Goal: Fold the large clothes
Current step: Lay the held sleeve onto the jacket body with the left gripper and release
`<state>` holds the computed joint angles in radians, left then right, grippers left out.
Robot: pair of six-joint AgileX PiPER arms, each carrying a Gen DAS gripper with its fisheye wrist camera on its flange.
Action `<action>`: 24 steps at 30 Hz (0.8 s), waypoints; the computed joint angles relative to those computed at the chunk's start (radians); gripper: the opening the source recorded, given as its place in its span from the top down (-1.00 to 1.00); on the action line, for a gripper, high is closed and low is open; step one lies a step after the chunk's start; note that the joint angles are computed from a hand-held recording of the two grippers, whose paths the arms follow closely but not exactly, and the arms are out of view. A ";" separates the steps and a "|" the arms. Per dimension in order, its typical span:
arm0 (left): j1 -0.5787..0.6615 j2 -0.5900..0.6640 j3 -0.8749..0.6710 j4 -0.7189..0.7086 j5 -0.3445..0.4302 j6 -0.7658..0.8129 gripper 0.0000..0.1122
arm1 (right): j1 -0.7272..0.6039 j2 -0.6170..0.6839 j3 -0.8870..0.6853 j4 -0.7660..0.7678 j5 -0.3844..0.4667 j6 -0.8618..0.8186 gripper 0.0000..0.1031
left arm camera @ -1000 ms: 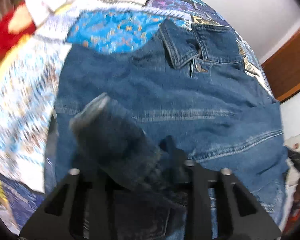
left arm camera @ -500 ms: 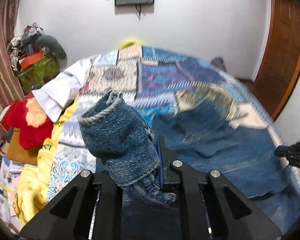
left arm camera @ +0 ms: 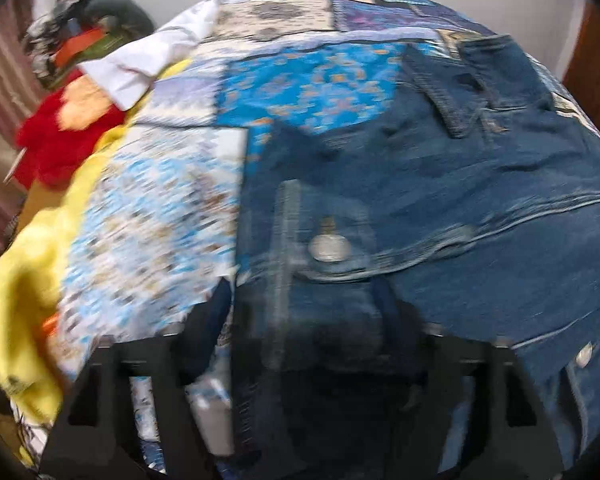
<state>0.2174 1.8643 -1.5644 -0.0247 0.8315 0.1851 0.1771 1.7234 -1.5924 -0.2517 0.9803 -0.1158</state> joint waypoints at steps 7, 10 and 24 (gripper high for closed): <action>0.093 -0.055 0.035 -0.172 0.095 0.165 -0.51 | -0.001 -0.007 0.022 -0.064 0.029 0.059 0.80; 0.054 -0.080 0.080 -0.095 0.056 0.140 -0.53 | -0.045 -0.034 0.047 -0.006 0.015 0.034 0.51; 0.137 -0.033 -0.196 -0.166 0.243 0.165 -0.54 | -0.340 0.054 -0.238 0.483 0.237 -0.146 -0.57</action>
